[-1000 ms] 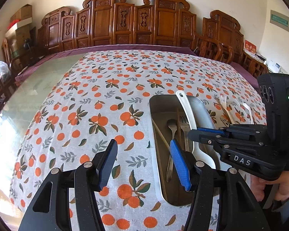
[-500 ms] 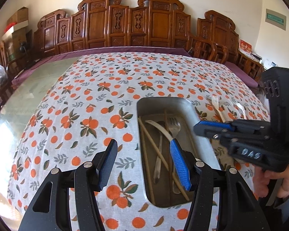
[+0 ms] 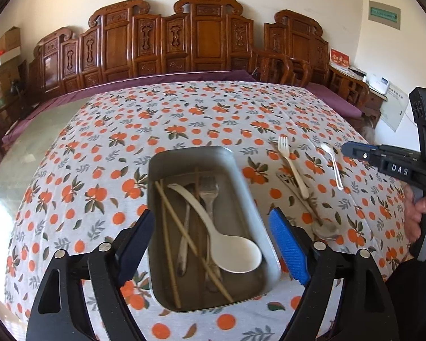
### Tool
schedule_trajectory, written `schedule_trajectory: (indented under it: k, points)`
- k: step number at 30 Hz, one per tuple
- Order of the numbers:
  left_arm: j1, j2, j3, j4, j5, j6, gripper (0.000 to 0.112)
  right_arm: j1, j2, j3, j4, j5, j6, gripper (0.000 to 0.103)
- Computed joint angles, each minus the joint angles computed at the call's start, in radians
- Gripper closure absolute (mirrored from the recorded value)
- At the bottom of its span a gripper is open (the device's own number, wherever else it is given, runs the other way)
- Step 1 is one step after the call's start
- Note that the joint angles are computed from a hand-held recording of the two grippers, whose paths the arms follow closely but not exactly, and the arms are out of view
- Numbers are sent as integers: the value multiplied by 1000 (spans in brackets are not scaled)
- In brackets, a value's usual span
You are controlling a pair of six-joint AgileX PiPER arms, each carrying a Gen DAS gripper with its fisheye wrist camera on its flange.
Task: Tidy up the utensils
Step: 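Grasp a small white plastic spoon with right tool, then close left tool on a white plastic fork while right tool holds the small spoon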
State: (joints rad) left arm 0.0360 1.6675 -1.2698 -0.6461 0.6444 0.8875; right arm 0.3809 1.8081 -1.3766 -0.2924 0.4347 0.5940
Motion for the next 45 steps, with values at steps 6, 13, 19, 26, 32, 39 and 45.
schedule_trajectory:
  k: [6,13,19,26,32,39,45]
  points:
    - [-54,-20,23,23,-17,-34,33,-80,-25,97,-55,-12,37,73]
    - [-94,-25,23,46,-9,-81,33,-128,70,83,-37,-23,34,73]
    - [-144,-25,23,106,-18,-139,33,-151,196,-45,-65,40,82,73]
    - [-215,-16,-16,198,-4,-216,33,-154,289,-161,-123,119,85,81]
    - [-294,48,-111,277,7,-292,33,-176,262,-137,-42,94,9,95]
    - [-364,178,-254,330,67,-353,33,-224,215,-76,62,22,-62,95]
    - [-405,324,-429,383,150,-426,42,-254,184,-36,155,-29,-125,95]
